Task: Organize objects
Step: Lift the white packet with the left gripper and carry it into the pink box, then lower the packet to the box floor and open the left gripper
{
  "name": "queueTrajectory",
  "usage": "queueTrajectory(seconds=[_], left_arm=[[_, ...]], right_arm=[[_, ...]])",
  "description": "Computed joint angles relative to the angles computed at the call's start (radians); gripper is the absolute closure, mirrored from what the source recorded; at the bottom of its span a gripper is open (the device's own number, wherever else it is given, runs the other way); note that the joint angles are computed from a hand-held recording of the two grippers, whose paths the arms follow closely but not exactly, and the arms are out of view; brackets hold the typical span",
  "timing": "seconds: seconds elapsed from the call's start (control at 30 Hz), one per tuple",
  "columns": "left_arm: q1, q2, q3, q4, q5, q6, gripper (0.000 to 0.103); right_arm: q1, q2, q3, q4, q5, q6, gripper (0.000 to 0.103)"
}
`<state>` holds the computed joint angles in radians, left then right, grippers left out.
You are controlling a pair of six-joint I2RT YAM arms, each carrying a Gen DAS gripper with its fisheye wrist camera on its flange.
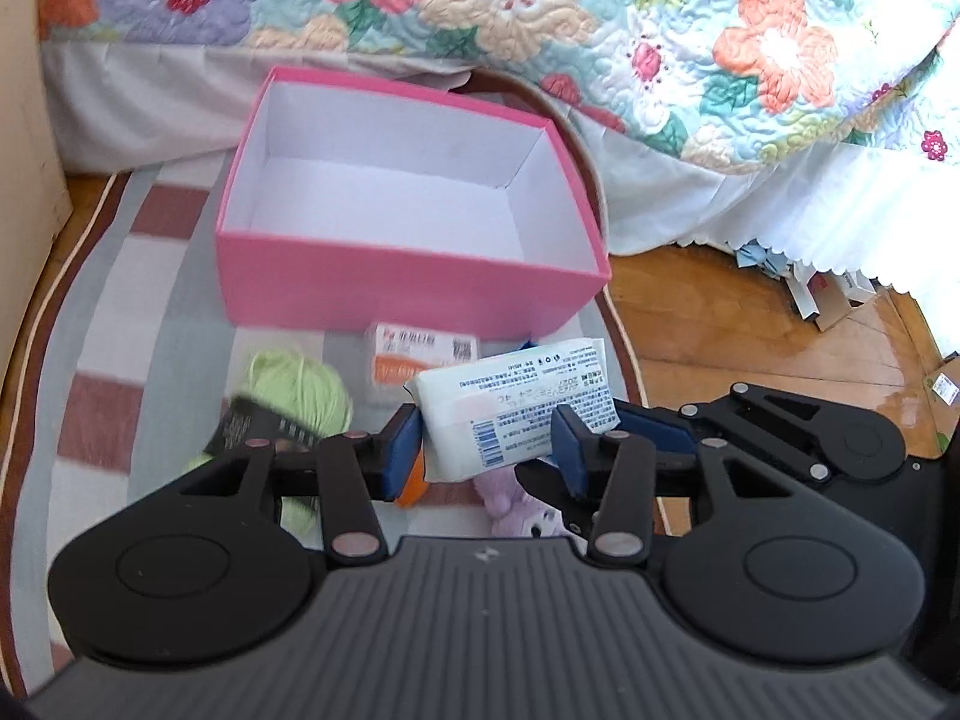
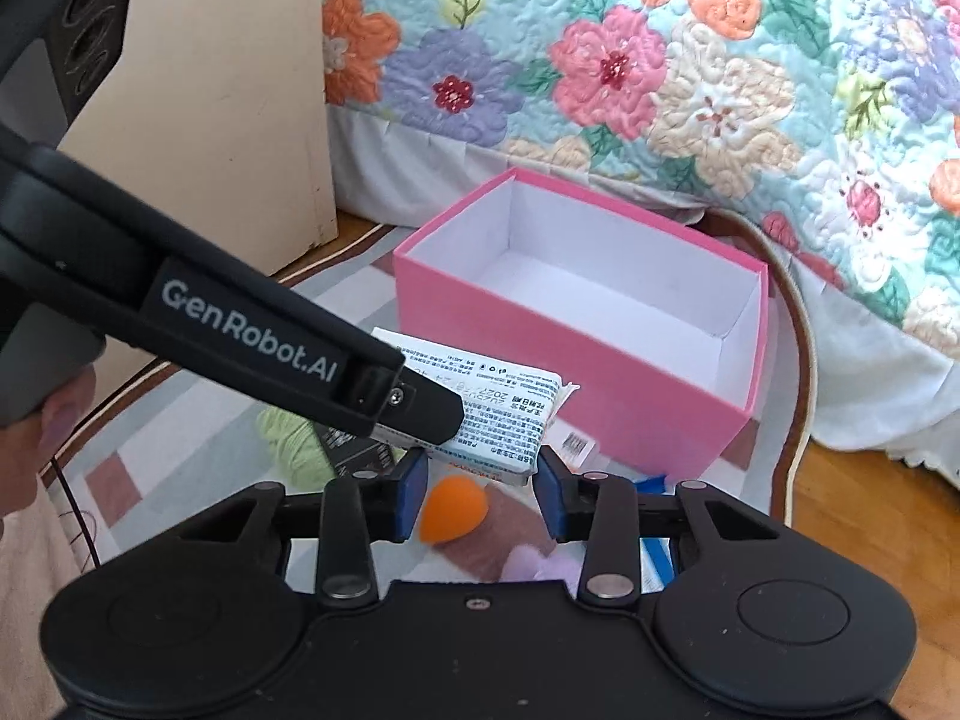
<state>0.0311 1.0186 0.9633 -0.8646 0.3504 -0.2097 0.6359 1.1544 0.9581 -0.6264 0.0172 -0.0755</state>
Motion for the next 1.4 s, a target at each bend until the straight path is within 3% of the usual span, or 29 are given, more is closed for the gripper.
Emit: queueTrajectory(seconds=[0.43, 0.6, 0.77, 1.1, 1.4], left_arm=[[0.019, 0.325, 0.211, 0.126, 0.058, 0.037, 0.058], [0.030, 0.498, 0.359, 0.120, 0.061, 0.055, 0.057], [0.032, 0.684, 0.508, 0.122, 0.066, 0.062, 0.056], [-0.004, 1.041, 0.830, 0.075, 0.025, 0.066, 0.055], [0.007, 1.209, 0.922, 0.116, 0.055, 0.039, 0.056]], right_arm=[[-0.136, 0.234, 0.219, 0.006, -0.095, -0.021, 0.059], [-0.176, 0.371, 0.326, 0.027, -0.129, -0.044, 0.060], [-0.229, 0.502, 0.416, 0.045, -0.163, -0.042, 0.067], [-0.270, 0.822, 0.675, -0.004, -0.127, -0.065, 0.068], [-0.255, 1.001, 0.823, -0.052, -0.056, -0.112, 0.068]])
